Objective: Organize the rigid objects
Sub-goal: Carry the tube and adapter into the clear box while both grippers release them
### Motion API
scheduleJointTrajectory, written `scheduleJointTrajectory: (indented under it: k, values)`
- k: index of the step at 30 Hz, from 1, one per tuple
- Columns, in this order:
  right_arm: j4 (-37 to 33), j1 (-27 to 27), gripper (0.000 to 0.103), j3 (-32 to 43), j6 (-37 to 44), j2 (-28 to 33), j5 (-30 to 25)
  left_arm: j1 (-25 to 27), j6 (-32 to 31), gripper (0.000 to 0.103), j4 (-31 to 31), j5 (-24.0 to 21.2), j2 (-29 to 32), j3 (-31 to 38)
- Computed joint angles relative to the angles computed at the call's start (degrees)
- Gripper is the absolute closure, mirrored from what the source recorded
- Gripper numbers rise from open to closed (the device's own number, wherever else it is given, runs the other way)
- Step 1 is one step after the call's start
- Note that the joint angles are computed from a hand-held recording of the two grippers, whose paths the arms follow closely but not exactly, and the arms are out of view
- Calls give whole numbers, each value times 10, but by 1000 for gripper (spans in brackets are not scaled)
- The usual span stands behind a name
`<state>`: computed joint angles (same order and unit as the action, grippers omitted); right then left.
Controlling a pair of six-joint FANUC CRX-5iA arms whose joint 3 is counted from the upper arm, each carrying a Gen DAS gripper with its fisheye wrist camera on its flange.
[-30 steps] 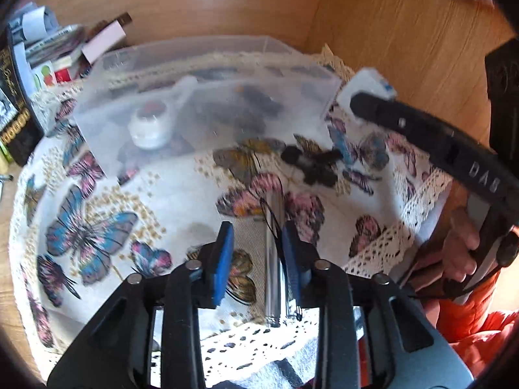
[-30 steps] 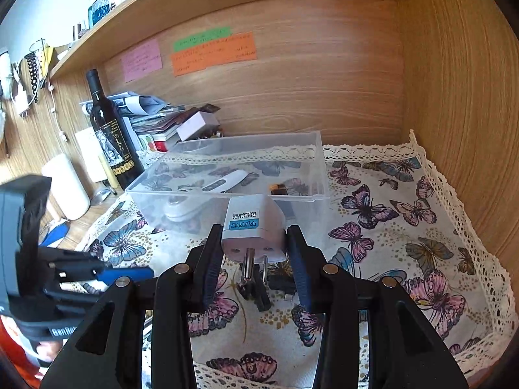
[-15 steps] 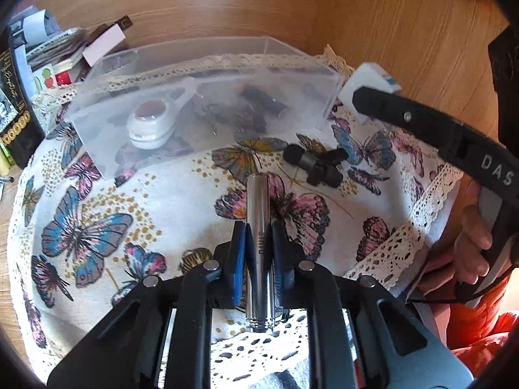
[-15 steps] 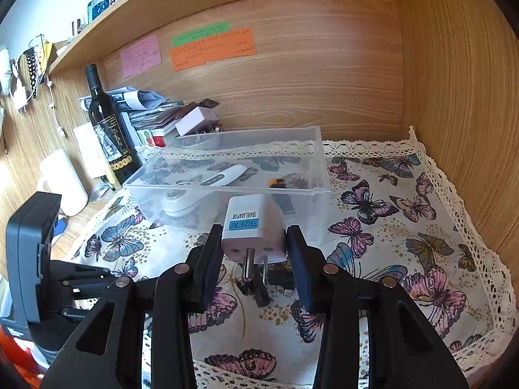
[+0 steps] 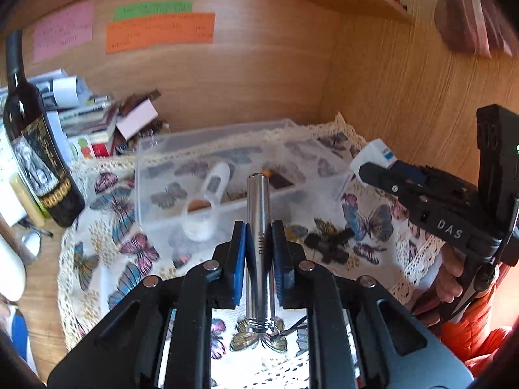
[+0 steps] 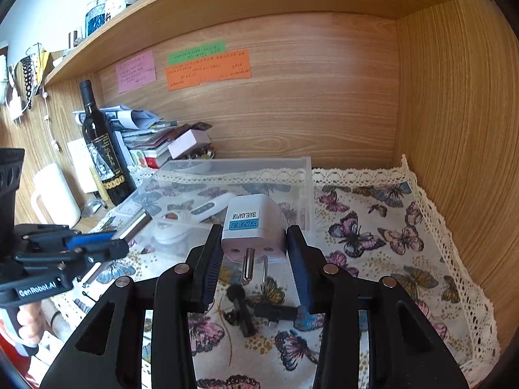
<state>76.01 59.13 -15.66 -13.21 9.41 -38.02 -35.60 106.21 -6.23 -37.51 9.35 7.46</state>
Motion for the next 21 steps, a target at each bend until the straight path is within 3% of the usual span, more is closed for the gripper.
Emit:
scheduleJointTrajectory:
  k: [11, 21]
  values:
    - [11, -20, 67, 46, 39, 26, 4, 22, -27, 88, 12, -25, 48, 85]
    - [-79, -32, 67, 114, 141, 75, 20, 40, -26, 88, 17, -74, 121, 175]
